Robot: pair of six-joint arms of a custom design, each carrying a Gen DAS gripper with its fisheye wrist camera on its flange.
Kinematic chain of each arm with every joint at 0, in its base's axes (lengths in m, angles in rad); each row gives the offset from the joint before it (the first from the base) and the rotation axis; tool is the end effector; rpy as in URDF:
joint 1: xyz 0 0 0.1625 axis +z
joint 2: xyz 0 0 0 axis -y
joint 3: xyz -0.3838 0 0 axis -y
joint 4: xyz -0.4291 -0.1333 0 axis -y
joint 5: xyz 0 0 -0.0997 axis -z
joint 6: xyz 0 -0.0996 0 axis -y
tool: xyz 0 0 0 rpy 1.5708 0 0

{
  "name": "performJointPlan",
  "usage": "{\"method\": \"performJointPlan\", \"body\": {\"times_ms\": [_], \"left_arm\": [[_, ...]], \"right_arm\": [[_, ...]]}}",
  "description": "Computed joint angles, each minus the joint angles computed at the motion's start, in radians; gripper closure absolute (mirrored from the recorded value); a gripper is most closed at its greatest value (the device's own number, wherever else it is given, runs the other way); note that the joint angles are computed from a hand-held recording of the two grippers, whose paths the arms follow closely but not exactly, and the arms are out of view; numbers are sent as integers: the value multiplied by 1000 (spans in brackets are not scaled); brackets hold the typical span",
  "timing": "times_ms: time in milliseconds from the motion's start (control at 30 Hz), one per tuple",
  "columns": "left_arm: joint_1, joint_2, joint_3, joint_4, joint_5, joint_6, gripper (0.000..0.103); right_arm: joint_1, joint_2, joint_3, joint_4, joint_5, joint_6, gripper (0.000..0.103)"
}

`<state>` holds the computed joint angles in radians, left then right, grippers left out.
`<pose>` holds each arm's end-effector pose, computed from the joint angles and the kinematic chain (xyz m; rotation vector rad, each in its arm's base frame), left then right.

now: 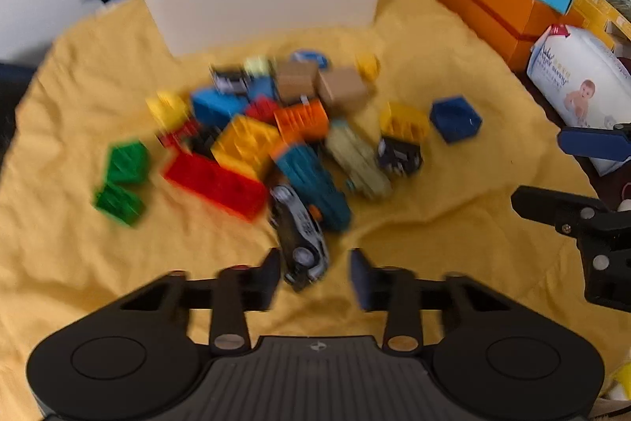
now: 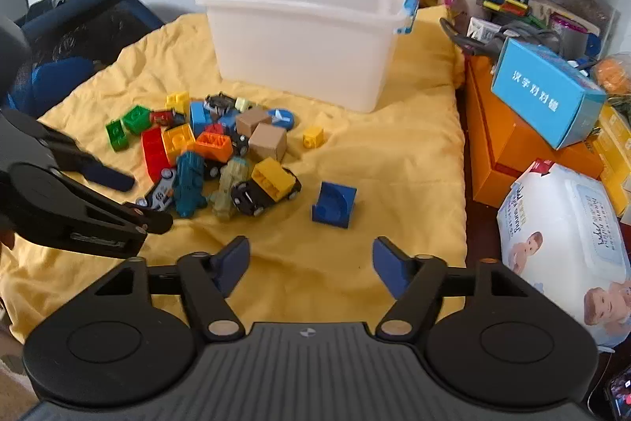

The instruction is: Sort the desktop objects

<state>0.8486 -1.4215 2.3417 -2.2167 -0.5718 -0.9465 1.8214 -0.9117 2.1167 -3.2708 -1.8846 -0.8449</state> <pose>-0.1005 -0.4424 0.1217 -0.0813 2.1968 -0.6829 0.2286 -0.4795 0.0292 1.2918 -2.3214 0.5184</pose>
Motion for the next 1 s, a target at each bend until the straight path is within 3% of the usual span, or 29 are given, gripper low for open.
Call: {"method": "performJointPlan", "body": {"times_ms": [33, 67, 100, 133, 200, 267, 367, 500, 600, 800, 967, 1000], "left_arm": [[-3, -6, 10, 13, 12, -24, 80], [-10, -27, 28, 13, 17, -35, 80], [-15, -61, 50, -5, 1, -32, 81], [-20, -88, 60, -11, -24, -25, 82], [-49, -162, 102, -33, -68, 4, 82], [-85, -233, 150, -63, -111, 17, 82], [-109, -275, 177, -44, -124, 5, 82], [-93, -350, 219, -51, -156, 2, 81], [-65, -391, 237, -39, -170, -6, 78], [-108, -460, 250, 82, -137, 0, 76], [-127, -504, 251, 151, -114, 6, 76], [-134, -514, 252, 163, -104, 13, 76]], "right_arm": [[-3, -2, -5, 21, 3, -1, 44], [-5, -5, -7, 42, 9, -4, 54], [-9, -9, -7, 58, 21, -10, 75], [-10, -7, -9, 67, 28, -16, 85], [-8, 7, -21, 93, 31, -29, 88], [-8, 22, -36, 115, 52, -18, 88], [-1, 64, -82, 150, 67, 69, 85], [-4, 120, -165, 252, 56, 332, 74], [-10, 135, -193, 290, 48, 504, 74], [-15, 114, -177, 261, 105, 648, 54], [20, 192, -246, 255, -9, 740, 55], [23, 206, -251, 228, -13, 720, 64]]}}
